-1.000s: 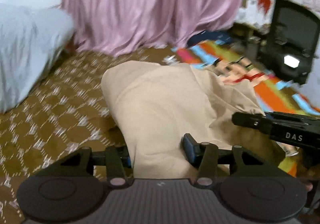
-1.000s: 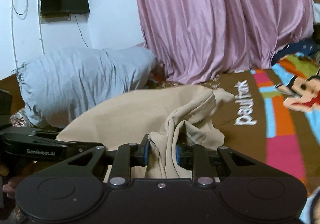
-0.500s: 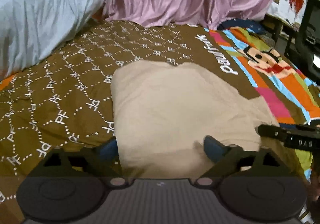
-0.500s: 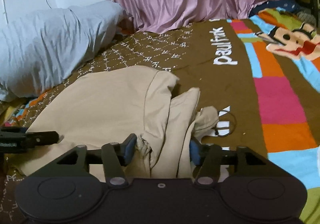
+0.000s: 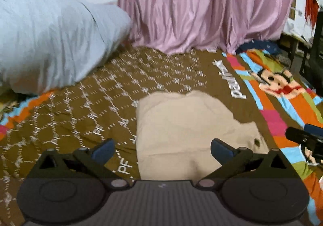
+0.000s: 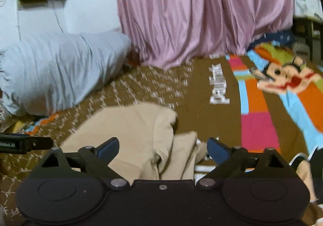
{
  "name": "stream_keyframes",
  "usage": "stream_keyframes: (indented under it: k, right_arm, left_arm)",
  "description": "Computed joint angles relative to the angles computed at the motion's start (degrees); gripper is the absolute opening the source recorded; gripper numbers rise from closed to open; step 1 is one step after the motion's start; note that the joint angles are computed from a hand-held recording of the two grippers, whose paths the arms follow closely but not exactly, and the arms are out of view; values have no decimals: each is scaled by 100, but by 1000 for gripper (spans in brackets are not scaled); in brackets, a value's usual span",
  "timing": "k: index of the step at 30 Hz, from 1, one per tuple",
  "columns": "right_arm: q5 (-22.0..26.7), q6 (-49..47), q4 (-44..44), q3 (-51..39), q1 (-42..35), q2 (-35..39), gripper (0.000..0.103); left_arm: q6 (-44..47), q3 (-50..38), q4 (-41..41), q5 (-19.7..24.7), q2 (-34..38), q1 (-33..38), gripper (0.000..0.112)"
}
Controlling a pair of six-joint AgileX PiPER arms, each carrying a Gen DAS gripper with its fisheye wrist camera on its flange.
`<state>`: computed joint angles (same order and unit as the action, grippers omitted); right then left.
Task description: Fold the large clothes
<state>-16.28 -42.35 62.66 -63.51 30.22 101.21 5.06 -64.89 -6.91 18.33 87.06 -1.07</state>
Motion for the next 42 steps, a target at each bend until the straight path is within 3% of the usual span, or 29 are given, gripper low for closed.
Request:
stream_keyframes:
  k: [5, 10, 15, 17, 19, 21, 24, 28, 32, 37, 42]
  right_arm:
    - [-629, 479, -647, 942, 344, -930, 102]
    - [-1716, -146, -180, 1788, 1050, -1651, 102]
    - [-3530, -571, 816, 2543, 2392, -1880, 102]
    - [-4402, -630, 954, 2980, 3150, -1771, 102]
    - [-4734, -684, 1147, 3016, 3419, -1654, 102]
    - [-4796, -703, 1342, 3057, 3658, -1597, 102]
    - [-4546, -445, 1299, 3180, 3764, -1665, 102]
    - [-3770, 179, 784, 3354, 3428, -1659, 102]
    - [-2986, 755, 407, 3301, 2888, -1557, 102]
    - [-2899, 945, 303, 3263, 2817, -1473, 102]
    - [-2799, 882, 281, 3264, 2755, -1499, 102]
  left_arm:
    - [-392, 724, 104, -218, -956, -36, 103]
    - [-1326, 1377, 967, -262, -1716, -179, 103]
    - [-4129, 2767, 3746, -738, -2790, -446, 103]
    - [-4602, 3183, 4135, -675, -3151, -525, 103]
    - [-4340, 3480, 3758, -613, -3445, -511, 103]
    - [-4652, 3782, 3989, -543, -3716, -538, 103]
    - [-5674, 4119, 5042, -547, -3830, -710, 103]
    - [-6036, 4129, 5431, -659, -3488, -792, 103]
    - [-7654, 4241, 6907, -600, -3308, -917, 103]
    - [-8178, 4289, 7429, -648, -3219, -904, 103]
    - [-8156, 4321, 7473, -791, -3233, -813, 103]
